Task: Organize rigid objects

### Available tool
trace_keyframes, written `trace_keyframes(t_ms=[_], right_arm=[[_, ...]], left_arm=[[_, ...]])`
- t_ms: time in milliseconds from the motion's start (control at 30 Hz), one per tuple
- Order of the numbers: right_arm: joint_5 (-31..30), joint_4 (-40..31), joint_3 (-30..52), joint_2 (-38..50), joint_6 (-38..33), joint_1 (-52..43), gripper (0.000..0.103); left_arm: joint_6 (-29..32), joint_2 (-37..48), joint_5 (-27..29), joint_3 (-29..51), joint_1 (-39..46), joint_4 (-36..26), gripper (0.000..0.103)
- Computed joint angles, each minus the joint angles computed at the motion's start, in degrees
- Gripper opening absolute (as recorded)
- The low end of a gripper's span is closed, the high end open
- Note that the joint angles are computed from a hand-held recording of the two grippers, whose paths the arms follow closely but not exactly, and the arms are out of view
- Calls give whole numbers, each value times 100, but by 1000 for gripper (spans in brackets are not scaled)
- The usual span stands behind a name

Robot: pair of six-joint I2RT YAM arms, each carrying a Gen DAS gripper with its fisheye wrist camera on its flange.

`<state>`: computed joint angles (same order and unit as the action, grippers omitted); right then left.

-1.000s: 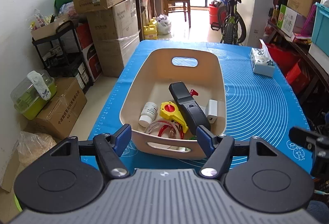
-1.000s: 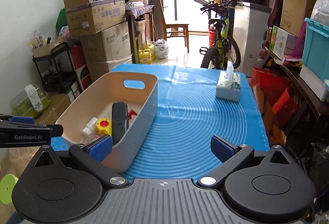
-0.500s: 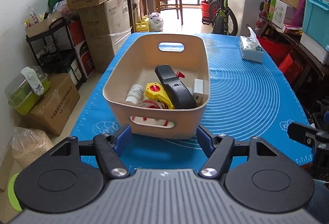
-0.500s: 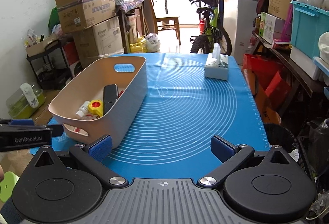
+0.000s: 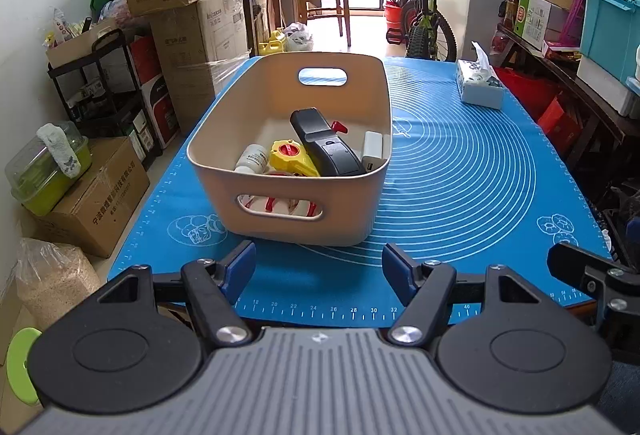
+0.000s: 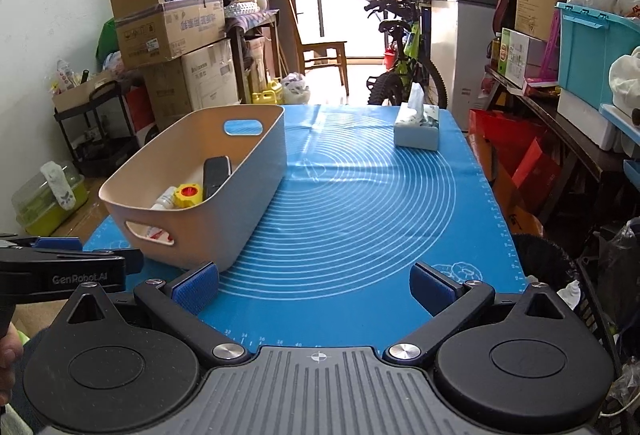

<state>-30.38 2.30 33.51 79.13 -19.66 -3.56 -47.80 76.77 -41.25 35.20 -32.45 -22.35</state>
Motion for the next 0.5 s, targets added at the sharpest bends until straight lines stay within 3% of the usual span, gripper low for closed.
trace_keyframes(t_ms=[200, 500], right_arm=[[30, 261, -297, -188, -19, 16, 100], [135, 510, -453, -187, 58, 53, 100]], left_arm=[[60, 47, 258, -97, 15, 144, 71], [65, 99, 216, -172, -104, 295, 71]])
